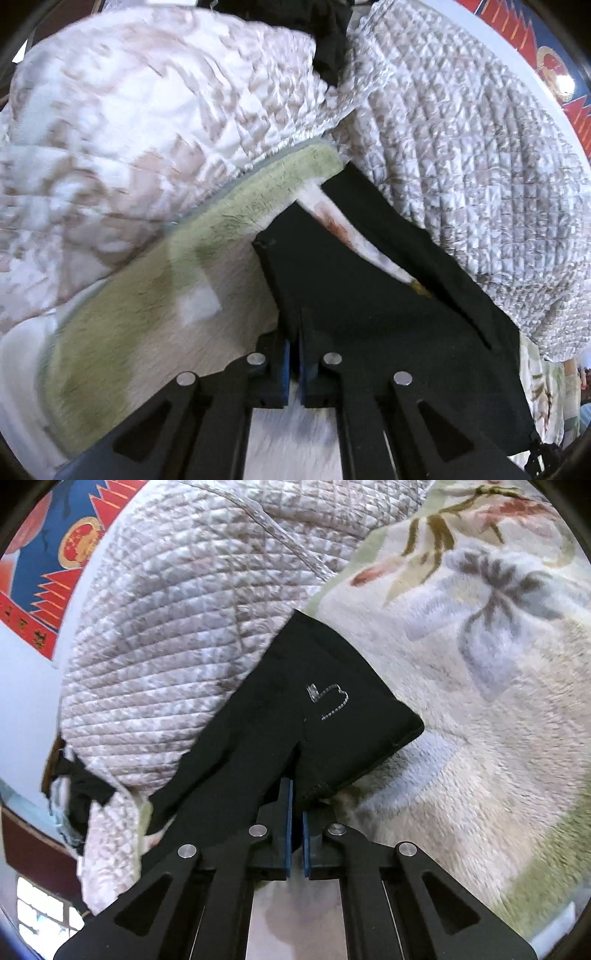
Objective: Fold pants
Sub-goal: 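Grasp the pants waistband end with the left tool while the right tool grasps the leg end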
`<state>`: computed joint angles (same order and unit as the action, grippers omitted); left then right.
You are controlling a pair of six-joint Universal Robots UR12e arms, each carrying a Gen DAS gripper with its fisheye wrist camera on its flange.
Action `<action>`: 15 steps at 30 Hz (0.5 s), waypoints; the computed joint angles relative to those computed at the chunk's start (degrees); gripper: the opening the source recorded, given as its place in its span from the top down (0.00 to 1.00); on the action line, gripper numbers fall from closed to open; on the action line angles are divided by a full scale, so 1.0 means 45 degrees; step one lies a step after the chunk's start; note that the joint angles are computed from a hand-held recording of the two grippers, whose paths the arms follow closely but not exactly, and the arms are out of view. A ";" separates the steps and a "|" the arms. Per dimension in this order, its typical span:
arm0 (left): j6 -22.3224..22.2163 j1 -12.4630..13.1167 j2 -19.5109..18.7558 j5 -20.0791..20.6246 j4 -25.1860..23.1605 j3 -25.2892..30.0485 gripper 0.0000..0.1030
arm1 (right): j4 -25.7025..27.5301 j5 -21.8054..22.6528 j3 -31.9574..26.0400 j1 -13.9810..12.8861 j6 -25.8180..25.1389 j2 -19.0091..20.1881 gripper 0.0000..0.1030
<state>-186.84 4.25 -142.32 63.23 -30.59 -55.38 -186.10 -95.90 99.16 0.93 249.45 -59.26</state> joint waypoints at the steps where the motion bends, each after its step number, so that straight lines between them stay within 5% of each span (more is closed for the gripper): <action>1: 0.0107 0.0093 0.0200 -0.0071 0.0187 -0.0305 0.96 | 0.0014 -0.0093 0.0115 0.0023 -0.0089 -0.0135 0.98; 8: 0.1204 0.0666 0.1376 -0.0352 0.0409 -0.2500 0.96 | 0.0356 0.0252 0.1451 0.0093 0.0364 -0.1122 0.98; 15: 0.1535 0.0820 0.1700 0.0126 0.0174 -0.3254 0.96 | 0.1405 -0.0273 0.1908 0.0477 0.0344 -0.1723 0.98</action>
